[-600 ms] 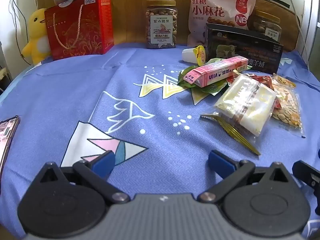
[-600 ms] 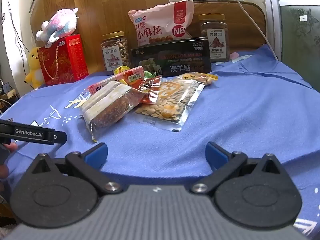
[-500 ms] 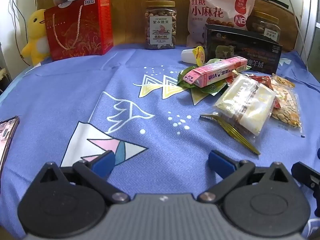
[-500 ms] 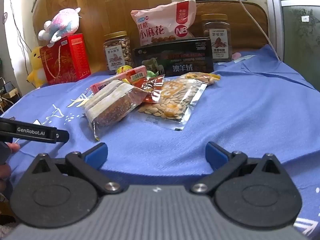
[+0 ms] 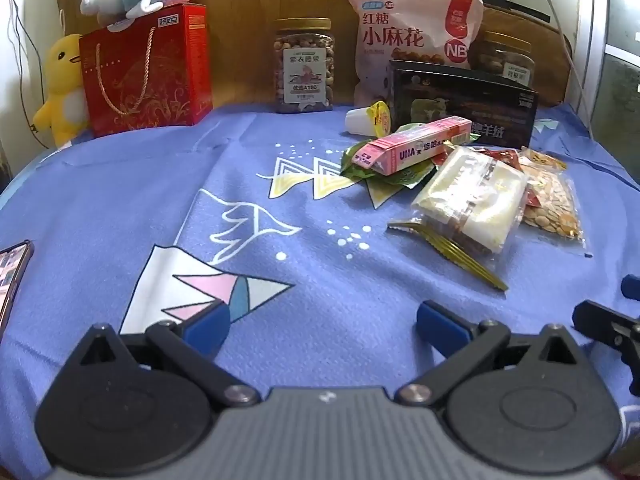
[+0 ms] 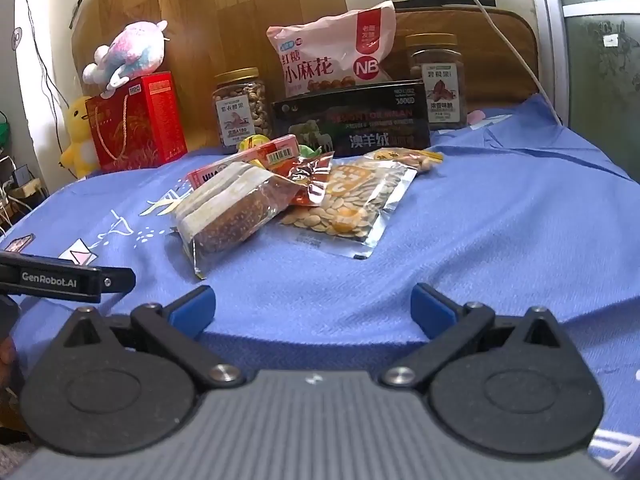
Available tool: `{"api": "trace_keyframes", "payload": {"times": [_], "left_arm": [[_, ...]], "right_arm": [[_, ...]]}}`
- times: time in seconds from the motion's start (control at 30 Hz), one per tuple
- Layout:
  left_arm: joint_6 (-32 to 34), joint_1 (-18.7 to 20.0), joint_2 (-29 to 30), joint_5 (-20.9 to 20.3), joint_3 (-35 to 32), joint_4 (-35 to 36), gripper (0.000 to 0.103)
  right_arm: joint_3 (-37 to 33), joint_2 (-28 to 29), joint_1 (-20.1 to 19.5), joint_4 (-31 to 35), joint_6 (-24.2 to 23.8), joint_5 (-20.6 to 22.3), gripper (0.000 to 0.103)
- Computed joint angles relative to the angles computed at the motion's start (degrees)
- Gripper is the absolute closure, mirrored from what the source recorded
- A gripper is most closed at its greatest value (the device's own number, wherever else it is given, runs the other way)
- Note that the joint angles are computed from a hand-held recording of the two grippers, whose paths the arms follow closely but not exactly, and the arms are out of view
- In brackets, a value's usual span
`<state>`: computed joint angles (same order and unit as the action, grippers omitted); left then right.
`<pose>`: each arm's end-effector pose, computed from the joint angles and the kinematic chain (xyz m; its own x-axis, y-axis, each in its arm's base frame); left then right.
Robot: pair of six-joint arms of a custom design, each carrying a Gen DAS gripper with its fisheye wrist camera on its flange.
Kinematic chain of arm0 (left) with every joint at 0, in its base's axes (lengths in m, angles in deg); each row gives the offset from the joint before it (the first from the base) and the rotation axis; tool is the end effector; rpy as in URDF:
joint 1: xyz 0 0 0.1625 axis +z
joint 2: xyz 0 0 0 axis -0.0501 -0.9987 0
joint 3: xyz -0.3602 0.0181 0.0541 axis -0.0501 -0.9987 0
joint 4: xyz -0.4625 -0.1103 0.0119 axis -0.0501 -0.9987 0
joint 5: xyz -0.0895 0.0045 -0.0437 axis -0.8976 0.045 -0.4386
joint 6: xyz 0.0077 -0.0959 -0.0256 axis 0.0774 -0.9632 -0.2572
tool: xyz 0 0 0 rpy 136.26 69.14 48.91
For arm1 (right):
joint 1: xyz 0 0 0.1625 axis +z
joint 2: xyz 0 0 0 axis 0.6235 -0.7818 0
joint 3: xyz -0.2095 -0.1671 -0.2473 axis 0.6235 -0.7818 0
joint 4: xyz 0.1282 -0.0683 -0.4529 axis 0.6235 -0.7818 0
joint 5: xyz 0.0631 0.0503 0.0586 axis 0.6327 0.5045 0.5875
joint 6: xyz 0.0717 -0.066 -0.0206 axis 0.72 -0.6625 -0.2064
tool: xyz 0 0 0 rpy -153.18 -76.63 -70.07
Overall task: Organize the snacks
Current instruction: 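Move the left tool toward the clear-wrapped white rice bar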
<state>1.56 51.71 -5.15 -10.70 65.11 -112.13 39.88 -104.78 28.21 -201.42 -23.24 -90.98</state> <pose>-0.2956 -0.6750 -0.1374 -0.7024 -0.1179 -0.7019 0.4688 0.6654 -0.5809 -0.1294 -0.7002 0.2554 -0.7704 -0.3489 0.5337 -0.6331 0.5177 -0.5755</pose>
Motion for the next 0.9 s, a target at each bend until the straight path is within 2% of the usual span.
{"api": "trace_keyframes", "payload": {"times": [0.07, 0.13, 0.3, 0.5, 0.83, 0.9], "left_arm": [[1.01, -0.03, 0.11, 0.03, 0.03, -1.19, 0.000], [4.54, -0.36, 1.17, 0.91, -0.68, -5.50, 0.000], [20.60, -1.28, 5.82, 2.76, -5.26, -21.30, 0.000], [36.17, -1.71, 10.93, 3.46, -11.41, -34.40, 0.000], [45.75, -0.92, 12.19, -1.22, -12.18, -44.91, 0.000], [47.04, -0.70, 12.12, -1.70, -12.17, -45.60, 0.000]], "right_arm": [[-0.01, -0.02, -0.03, 0.01, 0.17, 0.21, 0.000], [-0.07, -0.10, -0.15, 0.02, 0.74, 0.84, 0.000], [0.08, 0.15, -0.33, -3.17, 1.87, 2.05, 0.000], [0.26, 0.50, -0.42, -5.31, 1.27, 3.79, 0.000], [0.32, 0.95, -0.01, -6.11, -0.98, 4.84, 0.000], [0.33, 1.04, 0.15, -5.81, -1.69, 4.78, 0.004]]}}
